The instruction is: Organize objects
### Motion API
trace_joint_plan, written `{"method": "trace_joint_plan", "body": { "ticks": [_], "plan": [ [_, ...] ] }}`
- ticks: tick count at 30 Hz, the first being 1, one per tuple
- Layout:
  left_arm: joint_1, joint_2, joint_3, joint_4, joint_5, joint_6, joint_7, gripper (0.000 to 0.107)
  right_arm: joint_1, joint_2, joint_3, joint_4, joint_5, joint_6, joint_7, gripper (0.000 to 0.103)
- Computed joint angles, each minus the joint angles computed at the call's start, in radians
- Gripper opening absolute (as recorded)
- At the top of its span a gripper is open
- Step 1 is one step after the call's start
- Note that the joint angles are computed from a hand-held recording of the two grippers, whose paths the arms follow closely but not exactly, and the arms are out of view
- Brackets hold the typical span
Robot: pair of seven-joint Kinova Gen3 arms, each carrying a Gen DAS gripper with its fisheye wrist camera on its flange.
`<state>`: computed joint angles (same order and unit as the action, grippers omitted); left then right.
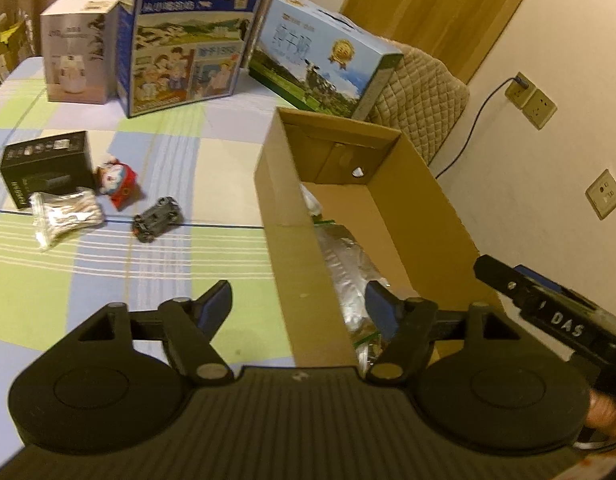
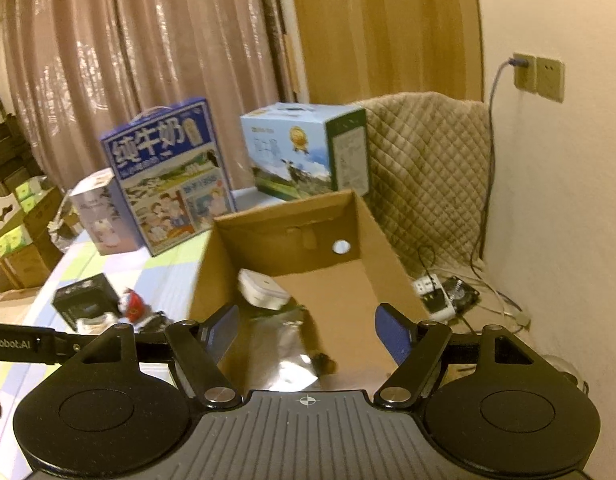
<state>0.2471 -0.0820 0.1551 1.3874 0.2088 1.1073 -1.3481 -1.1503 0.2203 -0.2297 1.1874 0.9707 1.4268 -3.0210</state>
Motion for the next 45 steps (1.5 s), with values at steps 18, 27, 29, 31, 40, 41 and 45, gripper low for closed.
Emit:
{"method": "trace_joint_plan", "body": {
  "ticks": [18, 27, 29, 31, 40, 41, 45],
  "plan": [
    [-0.231, -0.169, -0.216, 0.248, -0.015, -0.091, -0.269, 0.098, -0.098, 0.271, 0.107, -0.334, -0.070, -0.181, 0.287, 0.072],
    [-0.295, -0.089, -0.231, 0.315, -0.001, -0.233, -0.354, 0.100, -0.060, 0.450, 0.171, -0.495, -0.206, -0.244, 0.488, 0.072],
    [-0.303, -0.067, -0.220, 0.330, -0.010, -0.267, -0.358, 0.101, -0.050, 0.476, 0.187, -0.505, -0.232, -0.264, 0.523, 0.072],
    [-0.308, -0.040, -0.210, 0.344, -0.013, -0.305, -0.359, 0.101, -0.044, 0.497, 0.207, -0.509, -0.254, -0.280, 0.551, 0.072],
    [-0.313, 0.066, -0.182, 0.368, 0.021, -0.437, -0.414, 0.101, -0.005, 0.635, 0.270, -0.636, -0.364, -0.300, 0.814, 0.072],
    [-0.314, 0.078, -0.180, 0.366, 0.032, -0.446, -0.427, 0.101, 0.004, 0.650, 0.274, -0.653, -0.383, -0.299, 0.837, 0.072],
    [-0.323, 0.112, -0.170, 0.363, 0.070, -0.481, -0.467, 0.101, 0.027, 0.728, 0.298, -0.772, -0.454, -0.250, 0.935, 0.072]
  ]
}}
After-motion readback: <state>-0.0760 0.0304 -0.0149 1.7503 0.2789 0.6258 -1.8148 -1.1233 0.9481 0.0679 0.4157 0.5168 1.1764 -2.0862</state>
